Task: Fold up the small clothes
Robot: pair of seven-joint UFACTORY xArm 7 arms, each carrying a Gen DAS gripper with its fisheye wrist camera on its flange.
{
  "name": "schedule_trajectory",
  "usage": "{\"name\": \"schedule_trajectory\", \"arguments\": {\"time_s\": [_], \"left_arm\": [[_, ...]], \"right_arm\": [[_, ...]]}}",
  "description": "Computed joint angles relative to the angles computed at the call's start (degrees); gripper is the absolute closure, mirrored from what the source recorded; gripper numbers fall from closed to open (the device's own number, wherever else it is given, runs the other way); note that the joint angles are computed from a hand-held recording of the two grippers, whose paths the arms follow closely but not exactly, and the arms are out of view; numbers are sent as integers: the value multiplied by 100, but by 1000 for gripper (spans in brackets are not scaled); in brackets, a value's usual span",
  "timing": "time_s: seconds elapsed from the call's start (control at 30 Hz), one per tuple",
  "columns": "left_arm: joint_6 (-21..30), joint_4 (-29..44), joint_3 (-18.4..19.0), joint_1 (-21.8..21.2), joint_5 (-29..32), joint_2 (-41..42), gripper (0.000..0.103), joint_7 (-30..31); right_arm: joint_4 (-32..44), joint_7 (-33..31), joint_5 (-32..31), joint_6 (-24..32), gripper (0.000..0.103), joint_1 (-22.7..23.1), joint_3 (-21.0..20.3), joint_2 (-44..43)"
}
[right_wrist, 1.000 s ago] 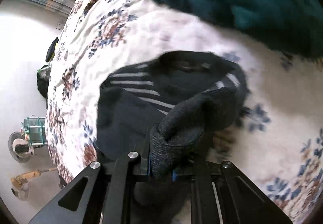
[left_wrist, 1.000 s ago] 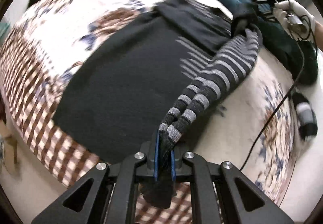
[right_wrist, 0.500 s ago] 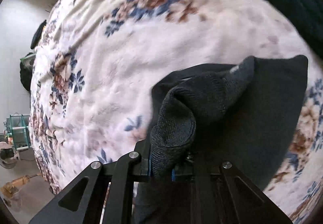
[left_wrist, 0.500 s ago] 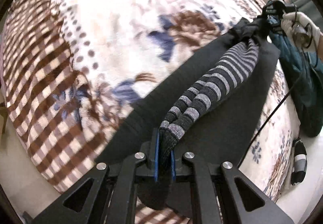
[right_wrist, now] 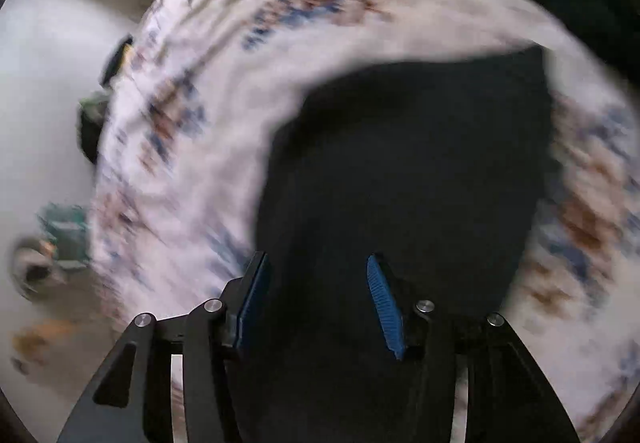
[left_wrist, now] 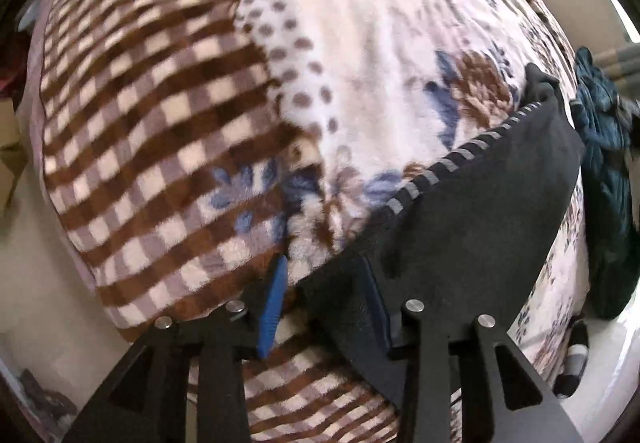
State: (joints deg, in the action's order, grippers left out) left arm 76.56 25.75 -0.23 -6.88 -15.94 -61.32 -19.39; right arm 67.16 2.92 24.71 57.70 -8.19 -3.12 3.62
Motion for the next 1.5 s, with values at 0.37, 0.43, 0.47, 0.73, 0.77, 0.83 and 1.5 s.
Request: {"name": "schedule_trajectory", "arguments": {"time_s": [0.37, 0.43, 0.47, 0.73, 0.77, 0.83, 1.5], "left_arm": [[-163, -252, -1018, 673, -709, 313, 72, 1012], [-25, -223, -890, 690, -577, 423, 72, 950], [93, -142, -891, 797, -561, 468, 72, 1026], [488, 1476, -774, 620, -545, 1002, 56, 1442], [369, 1693, -765, 533, -658, 1192, 48, 1430], [11, 2188, -915, 467, -900, 1729, 42, 1451], [-423, 11255, -1953, -1723, 1102, 11244, 90, 1790]], "right_arm": [[-4784, 683, 730, 180, 81, 389, -327, -3652], [-5119, 980, 503, -3, 90, 426, -98, -4108], [-5181, 1101, 446, 27, 90, 424, -158, -4179], [-4445, 910, -121, 593, 66, 426, -456, -4276], [-4325, 857, -168, 564, 58, 389, -497, -4319], [-4057, 660, -92, 380, 56, 339, -694, -4195], [-1923, 671, 60, -1946, 56, -688, -675, -494]]}}
